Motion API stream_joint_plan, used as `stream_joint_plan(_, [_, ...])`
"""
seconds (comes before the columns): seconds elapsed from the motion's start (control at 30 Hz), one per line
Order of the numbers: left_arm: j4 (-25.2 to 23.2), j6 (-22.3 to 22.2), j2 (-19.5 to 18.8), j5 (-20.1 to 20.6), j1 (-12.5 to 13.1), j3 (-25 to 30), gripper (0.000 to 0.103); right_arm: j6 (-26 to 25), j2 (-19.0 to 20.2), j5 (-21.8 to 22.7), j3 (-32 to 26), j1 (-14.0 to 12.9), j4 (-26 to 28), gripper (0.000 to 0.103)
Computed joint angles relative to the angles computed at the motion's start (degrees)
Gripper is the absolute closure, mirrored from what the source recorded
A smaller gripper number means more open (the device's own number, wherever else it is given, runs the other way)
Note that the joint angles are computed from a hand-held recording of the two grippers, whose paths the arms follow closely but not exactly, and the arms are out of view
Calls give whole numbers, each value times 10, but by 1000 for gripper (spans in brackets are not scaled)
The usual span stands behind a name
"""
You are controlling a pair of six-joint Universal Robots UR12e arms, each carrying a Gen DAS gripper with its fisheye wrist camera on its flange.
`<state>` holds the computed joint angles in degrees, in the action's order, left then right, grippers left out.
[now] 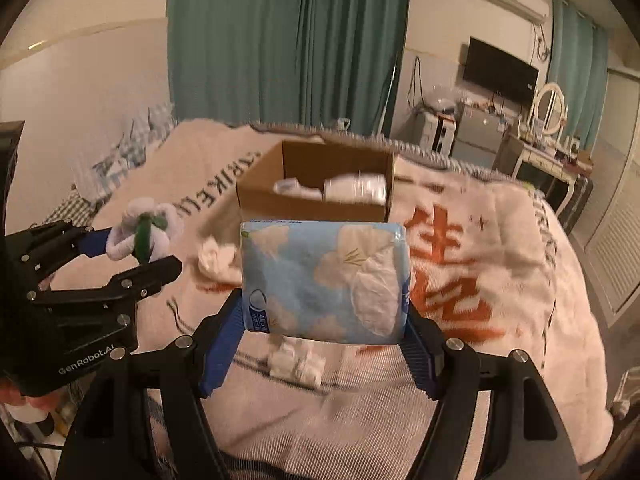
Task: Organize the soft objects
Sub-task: 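Carry both items over the box and open both tools to drop them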
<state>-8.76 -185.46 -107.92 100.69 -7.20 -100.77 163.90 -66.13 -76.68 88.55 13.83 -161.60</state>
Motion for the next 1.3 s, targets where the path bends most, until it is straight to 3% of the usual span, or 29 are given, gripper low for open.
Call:
stream_joint_plan(0.37, [33, 29, -39, 7, 15, 83, 54, 2, 58, 18, -126, 5, -4, 31])
stream_joint_plan(0.6, [8, 26, -85, 4, 32, 152, 54, 19, 127, 21, -243, 6, 34, 31])
stream_joint_plan(0.87, [-61, 16, -160, -6, 47, 257, 54, 37, 231, 30, -409, 6, 140, 31])
stream_joint_plan(1.03, [-115, 23, -206, -11, 50, 312, 54, 50, 313, 33, -543, 6, 247, 31])
stream_joint_plan(1.2, [-143, 32, -230, -20, 52, 338, 54, 49, 378, 26, -650, 8, 329, 31])
stream_joint_plan(1.3, [-137, 44, -236, -25, 51, 342, 45, 58, 399, 26, -684, 7, 349, 27])
